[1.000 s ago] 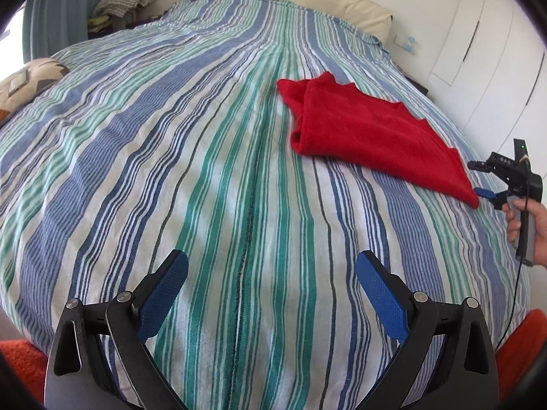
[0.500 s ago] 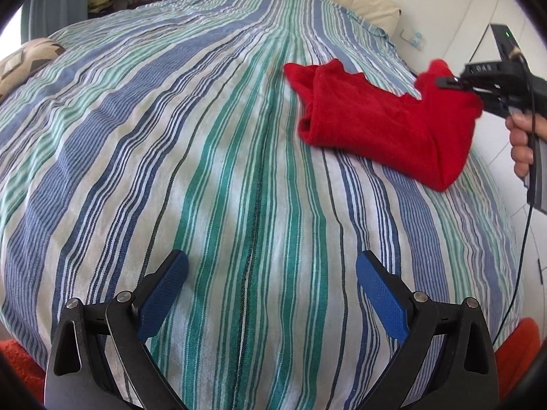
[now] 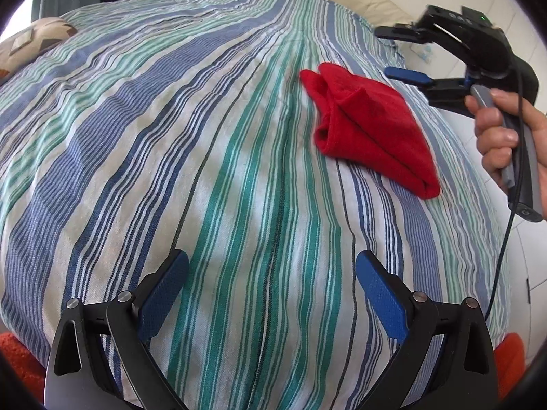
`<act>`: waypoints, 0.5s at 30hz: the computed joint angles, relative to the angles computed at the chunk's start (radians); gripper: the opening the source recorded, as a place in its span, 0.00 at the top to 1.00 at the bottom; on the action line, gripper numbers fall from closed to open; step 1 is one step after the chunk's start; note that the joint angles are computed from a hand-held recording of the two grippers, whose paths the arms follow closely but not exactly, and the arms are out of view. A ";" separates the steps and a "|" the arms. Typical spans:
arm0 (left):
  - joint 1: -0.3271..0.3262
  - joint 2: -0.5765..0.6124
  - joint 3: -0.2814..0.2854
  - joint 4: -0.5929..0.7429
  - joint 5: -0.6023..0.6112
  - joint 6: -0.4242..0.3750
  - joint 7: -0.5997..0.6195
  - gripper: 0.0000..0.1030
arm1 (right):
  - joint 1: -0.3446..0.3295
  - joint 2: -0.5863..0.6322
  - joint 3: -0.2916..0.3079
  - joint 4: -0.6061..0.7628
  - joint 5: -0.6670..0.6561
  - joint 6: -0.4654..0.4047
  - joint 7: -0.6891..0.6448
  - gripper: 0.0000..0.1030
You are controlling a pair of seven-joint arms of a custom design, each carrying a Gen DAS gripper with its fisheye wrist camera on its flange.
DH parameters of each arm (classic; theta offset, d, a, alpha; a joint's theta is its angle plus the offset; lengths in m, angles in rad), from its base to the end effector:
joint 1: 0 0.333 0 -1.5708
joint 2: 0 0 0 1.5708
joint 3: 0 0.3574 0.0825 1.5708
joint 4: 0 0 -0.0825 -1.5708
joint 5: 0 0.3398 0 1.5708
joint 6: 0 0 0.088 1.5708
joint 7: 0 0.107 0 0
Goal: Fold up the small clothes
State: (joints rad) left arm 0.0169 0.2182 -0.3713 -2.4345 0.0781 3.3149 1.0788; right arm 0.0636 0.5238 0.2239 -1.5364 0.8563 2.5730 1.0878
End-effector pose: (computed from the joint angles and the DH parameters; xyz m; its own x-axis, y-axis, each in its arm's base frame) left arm 0.4919 -0.1823 0.3805 -0.0141 -0.9428 0.3330 -0.8262 -0.1766 -0.5350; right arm 0.6973 0.1560 0.4648 0.2396 -0.7818 -0.5757 -0.8639 0.0989 -0.4938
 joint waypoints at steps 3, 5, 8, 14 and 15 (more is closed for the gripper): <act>0.144 0.019 -0.134 0.002 0.028 0.006 -0.038 0.04 | 0.132 -0.045 -0.167 -0.077 -0.314 0.094 0.149 0.55; 0.144 0.018 -0.131 -0.001 0.036 0.011 -0.052 0.04 | 0.191 -0.021 -0.228 -0.072 -0.490 0.073 0.213 0.71; 0.029 -0.002 -0.019 -0.012 0.022 0.014 -0.044 0.04 | 0.178 -0.035 -0.160 -0.168 -0.551 0.212 0.128 0.70; 0.118 -0.009 -0.090 -0.030 0.056 0.024 -0.085 0.04 | 0.139 -0.125 -0.033 -0.375 -0.550 0.448 0.020 0.51; 0.155 -0.001 -0.123 -0.024 0.073 0.022 -0.102 0.04 | 0.171 -0.127 -0.064 -0.384 -0.599 0.459 0.033 0.49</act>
